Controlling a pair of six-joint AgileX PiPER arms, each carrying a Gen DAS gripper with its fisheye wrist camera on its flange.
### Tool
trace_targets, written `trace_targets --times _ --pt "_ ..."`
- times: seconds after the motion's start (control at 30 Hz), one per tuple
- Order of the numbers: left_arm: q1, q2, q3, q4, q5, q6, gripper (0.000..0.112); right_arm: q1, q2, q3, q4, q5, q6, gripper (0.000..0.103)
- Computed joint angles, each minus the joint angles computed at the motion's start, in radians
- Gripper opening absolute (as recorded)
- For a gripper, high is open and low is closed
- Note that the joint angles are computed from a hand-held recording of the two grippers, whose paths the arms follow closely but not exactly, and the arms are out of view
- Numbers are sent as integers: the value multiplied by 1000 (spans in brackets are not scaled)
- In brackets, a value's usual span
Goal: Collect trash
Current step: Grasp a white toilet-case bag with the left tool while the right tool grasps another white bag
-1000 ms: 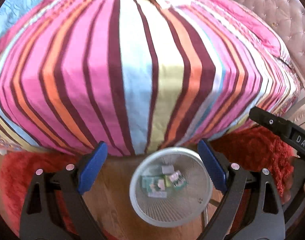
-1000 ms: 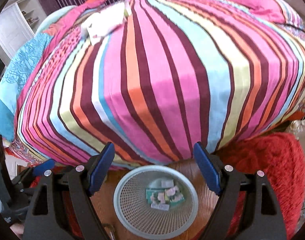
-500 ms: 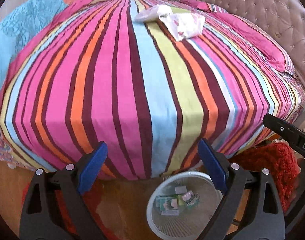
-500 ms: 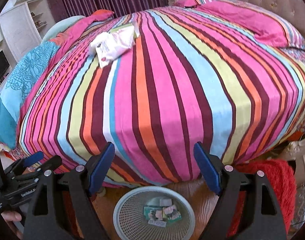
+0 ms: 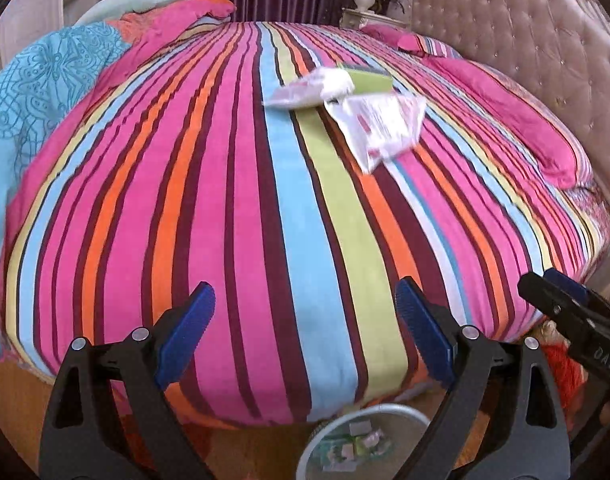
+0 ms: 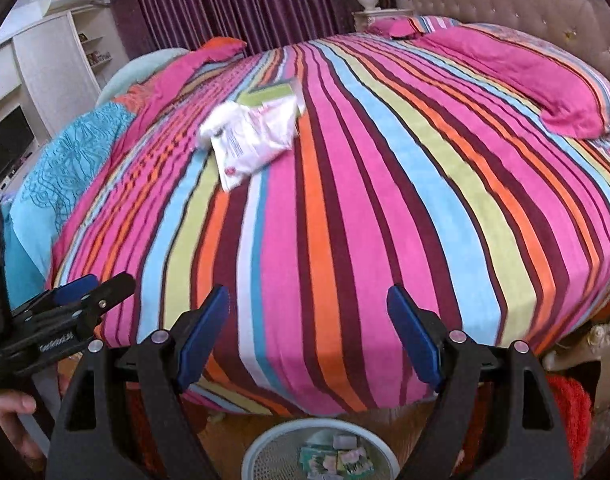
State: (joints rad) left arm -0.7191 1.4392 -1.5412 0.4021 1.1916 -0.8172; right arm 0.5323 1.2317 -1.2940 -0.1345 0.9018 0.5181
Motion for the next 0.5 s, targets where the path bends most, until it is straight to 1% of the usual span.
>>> trace_targets --times 0.2,0.4,0.5 --pt "110 76 -115 -81 -37 117 89 -60 84 -100 94 -11 -109 77" --pt "207 205 -298 -146 -14 273 89 -89 196 -231 178 0 -190 77" --pt "255 292 -420 -169 22 337 89 -89 260 -308 202 21 -229 77"
